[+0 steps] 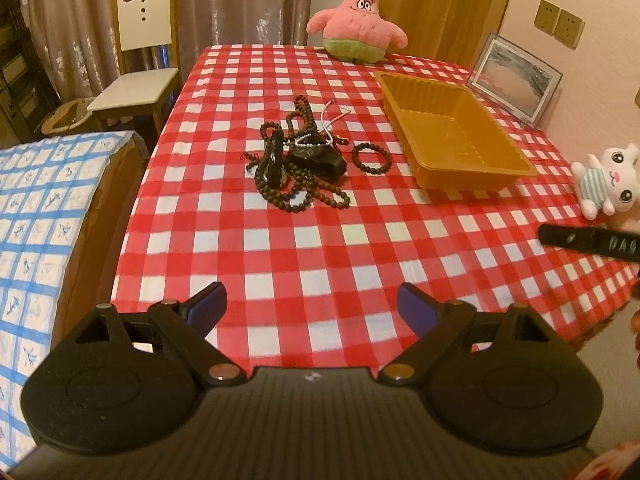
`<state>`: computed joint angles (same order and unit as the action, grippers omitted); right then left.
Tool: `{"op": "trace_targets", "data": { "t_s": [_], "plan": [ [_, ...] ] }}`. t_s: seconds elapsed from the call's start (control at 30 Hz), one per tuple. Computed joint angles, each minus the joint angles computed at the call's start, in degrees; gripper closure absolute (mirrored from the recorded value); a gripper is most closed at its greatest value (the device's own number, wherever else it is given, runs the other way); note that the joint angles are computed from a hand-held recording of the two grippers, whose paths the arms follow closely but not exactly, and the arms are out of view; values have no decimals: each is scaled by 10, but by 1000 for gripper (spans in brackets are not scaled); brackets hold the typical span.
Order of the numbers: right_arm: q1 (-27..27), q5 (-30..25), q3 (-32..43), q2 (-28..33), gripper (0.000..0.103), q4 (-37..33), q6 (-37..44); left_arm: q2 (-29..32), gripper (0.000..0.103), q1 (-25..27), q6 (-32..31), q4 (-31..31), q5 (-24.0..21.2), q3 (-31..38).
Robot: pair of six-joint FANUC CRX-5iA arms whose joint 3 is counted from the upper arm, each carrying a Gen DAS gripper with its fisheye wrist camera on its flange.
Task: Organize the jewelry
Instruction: 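Move the right tool to the orange tray and grasp its rim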
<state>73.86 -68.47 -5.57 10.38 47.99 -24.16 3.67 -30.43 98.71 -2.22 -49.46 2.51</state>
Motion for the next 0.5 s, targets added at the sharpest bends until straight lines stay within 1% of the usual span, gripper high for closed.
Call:
{"op": "trace_targets", "data": {
  "t_s": [0.13, 0.27, 0.33, 0.43, 0.5],
  "plan": [
    [-23, 27, -80, -43, 32, 44, -69, 31, 12, -8, 21, -23, -3, 30],
    [-51, 41, -123, -57, 33, 76, -95, 69, 12, -10, 33, -30, 2, 65],
    [-68, 49, -135, -55, 33, 89, -108, 89, 12, -14, 40, -39, -1, 87],
    [-97, 55, -155, -46, 33, 129, -140, 118, 12, -19, 56, -50, -3, 119],
    [-111, 44, -162, -34, 33, 149, -167, 135, 12, -22, 64, -56, -6, 140]
  ]
}}
